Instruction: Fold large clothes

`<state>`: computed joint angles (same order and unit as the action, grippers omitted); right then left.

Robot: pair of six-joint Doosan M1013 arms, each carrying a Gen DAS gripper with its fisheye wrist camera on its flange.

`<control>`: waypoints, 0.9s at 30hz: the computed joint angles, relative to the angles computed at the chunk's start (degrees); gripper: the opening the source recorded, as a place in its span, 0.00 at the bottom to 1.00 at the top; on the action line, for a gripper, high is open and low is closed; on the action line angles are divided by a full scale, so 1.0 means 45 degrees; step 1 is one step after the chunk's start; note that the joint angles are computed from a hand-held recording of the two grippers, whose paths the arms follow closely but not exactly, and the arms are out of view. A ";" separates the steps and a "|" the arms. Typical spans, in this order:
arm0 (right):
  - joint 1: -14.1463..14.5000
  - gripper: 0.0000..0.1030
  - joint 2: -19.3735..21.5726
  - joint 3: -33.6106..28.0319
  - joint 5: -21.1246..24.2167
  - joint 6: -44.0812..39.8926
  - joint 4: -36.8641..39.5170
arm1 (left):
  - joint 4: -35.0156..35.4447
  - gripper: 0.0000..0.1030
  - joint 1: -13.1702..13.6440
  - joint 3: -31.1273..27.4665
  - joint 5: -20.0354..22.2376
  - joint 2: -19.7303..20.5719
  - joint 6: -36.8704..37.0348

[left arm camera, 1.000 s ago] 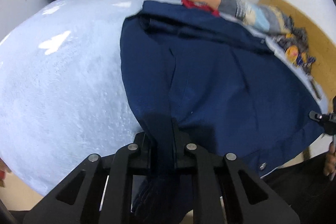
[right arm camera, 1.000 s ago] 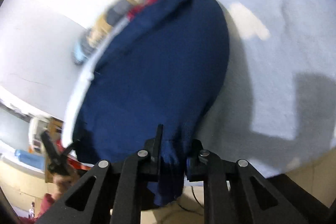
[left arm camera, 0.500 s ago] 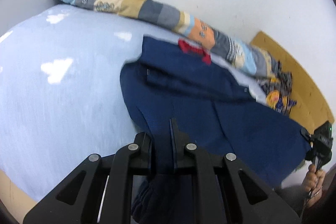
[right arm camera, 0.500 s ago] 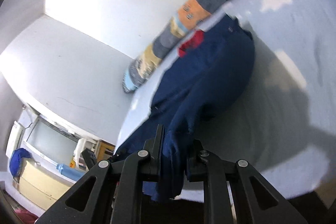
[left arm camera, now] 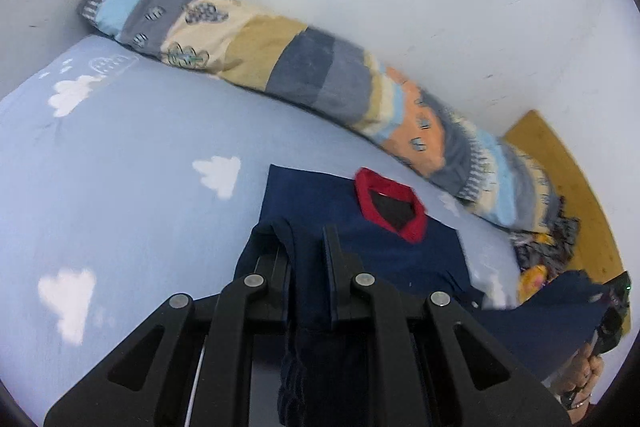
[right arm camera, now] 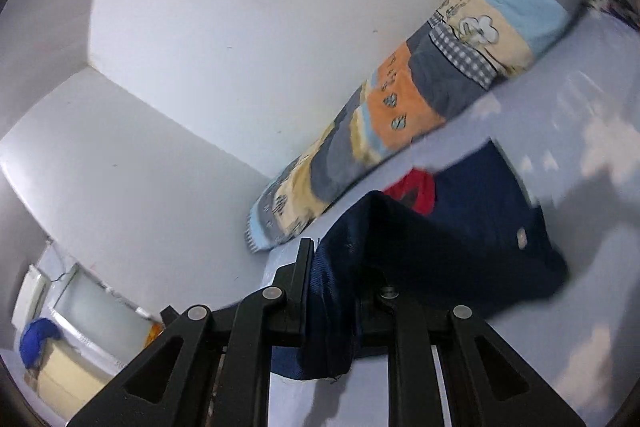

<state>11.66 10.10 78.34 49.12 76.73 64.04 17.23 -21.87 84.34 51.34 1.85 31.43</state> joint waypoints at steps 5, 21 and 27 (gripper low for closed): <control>0.0290 0.15 0.2425 -0.2983 -0.0253 0.2680 -0.2526 | -0.1905 0.11 0.1269 -0.1427 0.0553 0.2063 0.1284; -0.0071 0.55 0.5318 -0.5412 0.0755 0.6031 -0.2951 | -1.0004 0.45 0.3680 -0.0518 -0.2052 0.3058 0.3392; -0.0091 0.65 0.4817 -0.5013 -0.0178 0.4604 -0.2385 | -0.7446 0.59 0.3488 0.0014 -0.3353 0.2180 0.2354</control>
<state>11.25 31.78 55.78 48.32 97.45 53.31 -16.27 -6.17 84.40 36.25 11.66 42.03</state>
